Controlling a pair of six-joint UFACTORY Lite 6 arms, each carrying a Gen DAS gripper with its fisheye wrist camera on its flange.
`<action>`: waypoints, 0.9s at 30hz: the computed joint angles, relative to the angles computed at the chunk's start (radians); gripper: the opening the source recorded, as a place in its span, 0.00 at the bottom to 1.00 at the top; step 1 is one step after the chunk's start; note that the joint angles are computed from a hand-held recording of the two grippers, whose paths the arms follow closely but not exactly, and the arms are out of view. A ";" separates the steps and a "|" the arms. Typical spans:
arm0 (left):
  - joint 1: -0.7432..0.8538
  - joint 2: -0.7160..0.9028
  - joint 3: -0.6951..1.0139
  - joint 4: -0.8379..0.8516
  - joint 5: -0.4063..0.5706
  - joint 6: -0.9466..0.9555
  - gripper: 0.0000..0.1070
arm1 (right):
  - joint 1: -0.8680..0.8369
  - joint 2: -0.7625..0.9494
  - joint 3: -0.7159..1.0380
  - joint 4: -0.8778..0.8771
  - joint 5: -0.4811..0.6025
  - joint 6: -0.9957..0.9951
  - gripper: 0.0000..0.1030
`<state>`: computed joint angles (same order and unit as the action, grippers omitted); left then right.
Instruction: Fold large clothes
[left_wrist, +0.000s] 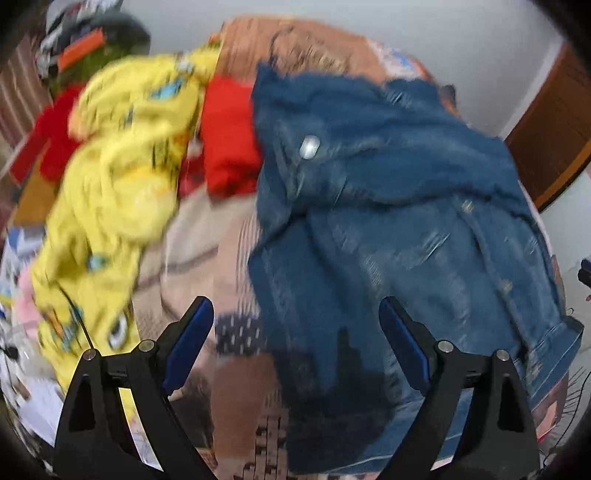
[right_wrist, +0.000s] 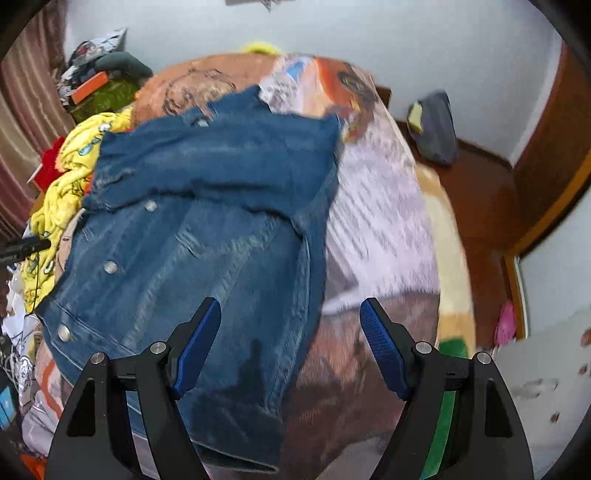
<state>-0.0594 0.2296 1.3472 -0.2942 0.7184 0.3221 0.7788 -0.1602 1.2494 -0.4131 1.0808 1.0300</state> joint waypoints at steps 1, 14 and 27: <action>0.011 0.009 -0.024 0.002 -0.002 -0.002 0.85 | -0.012 -0.023 -0.046 0.035 -0.029 0.001 0.73; 0.102 0.029 -0.232 -0.278 0.076 0.239 0.85 | -0.055 -0.128 -0.306 0.243 -0.308 -0.011 0.72; 0.025 -0.168 -0.320 -0.349 0.056 0.247 0.19 | -0.073 -0.086 -0.261 0.232 -0.393 -0.067 0.12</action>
<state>-0.0343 0.0621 1.0272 -0.6437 0.7748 0.5696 0.7058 -0.2463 0.9887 -0.1812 0.6882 0.9628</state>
